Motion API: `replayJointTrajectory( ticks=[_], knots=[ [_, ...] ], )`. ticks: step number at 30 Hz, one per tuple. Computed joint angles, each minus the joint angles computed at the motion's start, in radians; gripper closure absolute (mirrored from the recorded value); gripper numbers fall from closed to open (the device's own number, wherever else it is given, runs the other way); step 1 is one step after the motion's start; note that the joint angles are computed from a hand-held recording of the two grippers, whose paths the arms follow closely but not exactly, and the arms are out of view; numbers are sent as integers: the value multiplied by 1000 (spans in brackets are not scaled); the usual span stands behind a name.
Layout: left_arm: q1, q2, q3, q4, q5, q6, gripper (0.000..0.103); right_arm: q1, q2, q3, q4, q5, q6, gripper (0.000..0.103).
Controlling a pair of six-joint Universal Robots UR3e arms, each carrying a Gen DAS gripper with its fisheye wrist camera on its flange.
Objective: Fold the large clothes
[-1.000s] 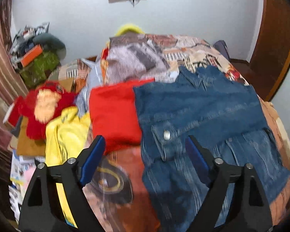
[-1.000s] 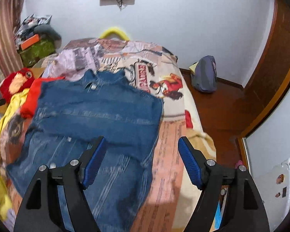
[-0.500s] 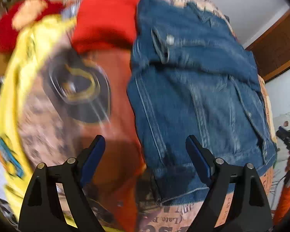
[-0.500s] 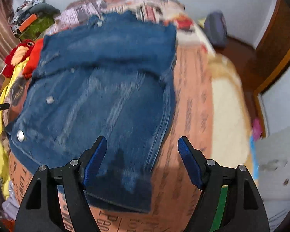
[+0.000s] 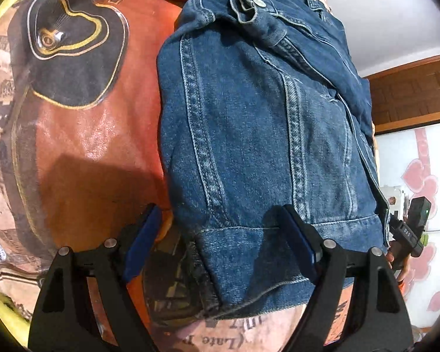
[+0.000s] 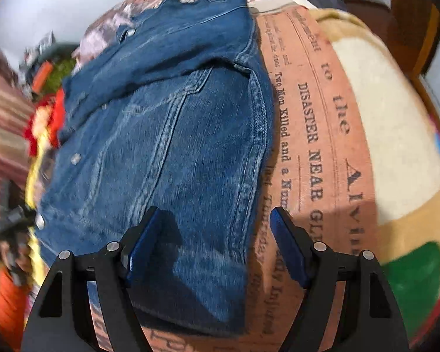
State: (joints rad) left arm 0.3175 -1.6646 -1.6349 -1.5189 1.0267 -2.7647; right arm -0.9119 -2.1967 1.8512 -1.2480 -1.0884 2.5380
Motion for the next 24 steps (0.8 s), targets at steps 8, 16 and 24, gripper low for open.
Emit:
replayJointTrajectory(
  ticks=[8,16,24],
  knots=[
    [78,25,58,-193,-63,90,77,38,59,-22,-36,46,71,90],
    [25,88,172,-153,-77,72,88,60,66,-123,-54,102,53,91],
    [-38,-93,557,-75,-194,-82,88,137,216,-279,-210,176,159,92]
  ],
)
